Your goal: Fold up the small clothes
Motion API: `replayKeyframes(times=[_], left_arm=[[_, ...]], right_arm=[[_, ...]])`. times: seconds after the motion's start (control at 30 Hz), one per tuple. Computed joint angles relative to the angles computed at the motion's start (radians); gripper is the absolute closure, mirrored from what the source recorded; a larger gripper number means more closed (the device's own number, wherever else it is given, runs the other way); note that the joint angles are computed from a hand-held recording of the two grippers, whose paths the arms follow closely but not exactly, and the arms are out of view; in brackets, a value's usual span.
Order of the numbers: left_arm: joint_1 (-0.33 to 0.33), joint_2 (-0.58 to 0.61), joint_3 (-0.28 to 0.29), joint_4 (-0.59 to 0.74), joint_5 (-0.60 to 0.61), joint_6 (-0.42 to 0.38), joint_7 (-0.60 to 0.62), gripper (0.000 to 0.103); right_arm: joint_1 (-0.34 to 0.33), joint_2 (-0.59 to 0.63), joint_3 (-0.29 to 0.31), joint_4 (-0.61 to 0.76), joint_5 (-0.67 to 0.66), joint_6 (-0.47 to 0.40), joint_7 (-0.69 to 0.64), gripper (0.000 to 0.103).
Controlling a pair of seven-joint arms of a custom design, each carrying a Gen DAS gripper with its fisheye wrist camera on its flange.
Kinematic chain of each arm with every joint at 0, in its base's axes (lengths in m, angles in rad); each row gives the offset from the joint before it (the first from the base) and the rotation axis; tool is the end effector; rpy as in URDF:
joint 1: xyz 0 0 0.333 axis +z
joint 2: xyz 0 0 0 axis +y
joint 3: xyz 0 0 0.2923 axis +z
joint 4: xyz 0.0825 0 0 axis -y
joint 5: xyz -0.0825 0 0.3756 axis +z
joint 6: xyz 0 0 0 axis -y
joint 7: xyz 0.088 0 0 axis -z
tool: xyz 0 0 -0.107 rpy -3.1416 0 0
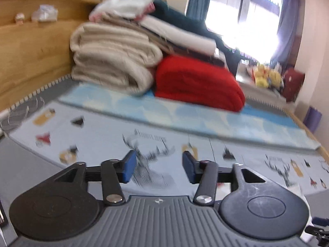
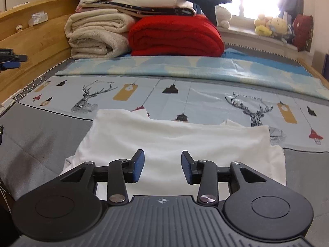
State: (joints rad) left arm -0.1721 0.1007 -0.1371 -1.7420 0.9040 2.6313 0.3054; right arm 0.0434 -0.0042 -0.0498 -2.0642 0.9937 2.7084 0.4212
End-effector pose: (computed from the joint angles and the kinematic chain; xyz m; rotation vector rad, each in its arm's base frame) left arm 0.5960 -0.2067 0.5729 -1.8583 1.3201 -0.9079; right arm 0.5787 -0.0330 0.4758 -1.8933 1.3170 -0.5279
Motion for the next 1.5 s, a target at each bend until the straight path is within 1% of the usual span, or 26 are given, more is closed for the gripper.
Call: replayKeyframes(times=[0.03, 0.07, 0.2, 0.23, 0.27, 0.3, 0.37, 0.5, 0.57, 0.63, 0.67, 0.73, 0.87, 1.0, 1.17, 1.27, 1.3, 1.33, 1.37, 1.4, 1.5], left_arm=[[-0.004, 0.007, -0.007, -0.004, -0.023, -0.002, 0.009, 0.039], [-0.007, 0.019, -0.017, -0.001, -0.067, -0.014, 0.052, 0.039], [-0.032, 0.065, -0.032, 0.041, -0.171, -0.150, 0.205, 0.038], [-0.036, 0.079, -0.031, 0.057, -0.196, -0.176, 0.226, 0.034], [-0.036, 0.084, -0.028, 0.059, -0.221, -0.186, 0.243, 0.031], [-0.032, 0.089, -0.027, 0.059, -0.251, -0.189, 0.267, 0.023], [-0.031, 0.094, -0.019, 0.056, -0.270, -0.200, 0.299, 0.021], [-0.031, 0.099, -0.002, 0.060, -0.260, -0.252, 0.312, 0.021], [-0.022, 0.096, 0.003, 0.056, -0.277, -0.262, 0.306, 0.021], [-0.014, 0.087, 0.006, 0.045, -0.289, -0.263, 0.297, 0.021], [-0.011, 0.083, 0.006, 0.043, -0.292, -0.267, 0.296, 0.021], [-0.006, 0.078, 0.005, 0.040, -0.298, -0.278, 0.302, 0.021], [0.005, 0.073, 0.002, 0.030, -0.314, -0.277, 0.325, 0.021], [0.008, 0.077, -0.001, 0.032, -0.328, -0.291, 0.357, 0.021], [0.010, 0.087, -0.004, 0.040, -0.355, -0.306, 0.391, 0.021], [0.004, 0.101, -0.004, 0.058, -0.355, -0.320, 0.399, 0.021], [0.003, 0.108, -0.004, 0.066, -0.361, -0.323, 0.400, 0.021], [0.004, 0.114, -0.005, 0.075, -0.374, -0.322, 0.402, 0.021], [0.006, 0.122, -0.007, 0.083, -0.395, -0.317, 0.404, 0.021], [0.008, 0.131, -0.008, 0.093, -0.413, -0.311, 0.406, 0.021], [0.020, 0.169, -0.017, 0.129, -0.503, -0.293, 0.437, 0.021]], right_arm=[[0.002, -0.006, 0.002, -0.007, 0.020, 0.008, -0.015, 0.054], [0.005, -0.012, 0.003, -0.014, 0.041, 0.009, -0.036, 0.053], [0.024, -0.022, 0.010, -0.038, 0.065, 0.032, -0.102, 0.053], [0.030, -0.021, 0.013, -0.043, 0.068, 0.042, -0.121, 0.053], [0.037, -0.018, 0.017, -0.047, 0.074, 0.051, -0.144, 0.053], [0.042, -0.015, 0.019, -0.049, 0.078, 0.054, -0.160, 0.053], [0.052, -0.006, 0.026, -0.050, 0.074, 0.056, -0.179, 0.053], [0.073, 0.008, 0.044, -0.064, 0.017, 0.082, -0.191, 0.053], [0.087, 0.014, 0.056, -0.076, -0.006, 0.107, -0.214, 0.049], [0.100, 0.017, 0.067, -0.085, -0.004, 0.117, -0.251, 0.045], [0.106, 0.019, 0.070, -0.088, -0.008, 0.116, -0.260, 0.045], [0.117, 0.021, 0.078, -0.095, -0.027, 0.110, -0.258, 0.045], [0.144, 0.029, 0.096, -0.116, -0.063, 0.132, -0.284, 0.045], [0.164, 0.039, 0.109, -0.122, -0.071, 0.108, -0.322, 0.045], [0.186, 0.051, 0.129, -0.136, -0.051, 0.100, -0.433, 0.045], [0.201, 0.068, 0.138, -0.138, -0.070, 0.108, -0.449, 0.045], [0.205, 0.075, 0.144, -0.140, -0.060, 0.124, -0.465, 0.045], [0.205, 0.080, 0.154, -0.139, -0.004, 0.144, -0.520, 0.045], [0.206, 0.086, 0.161, -0.134, 0.032, 0.156, -0.553, 0.045], [0.208, 0.091, 0.163, -0.128, 0.035, 0.157, -0.552, 0.048], [0.204, 0.103, 0.154, -0.103, -0.008, 0.113, -0.492, 0.070]])
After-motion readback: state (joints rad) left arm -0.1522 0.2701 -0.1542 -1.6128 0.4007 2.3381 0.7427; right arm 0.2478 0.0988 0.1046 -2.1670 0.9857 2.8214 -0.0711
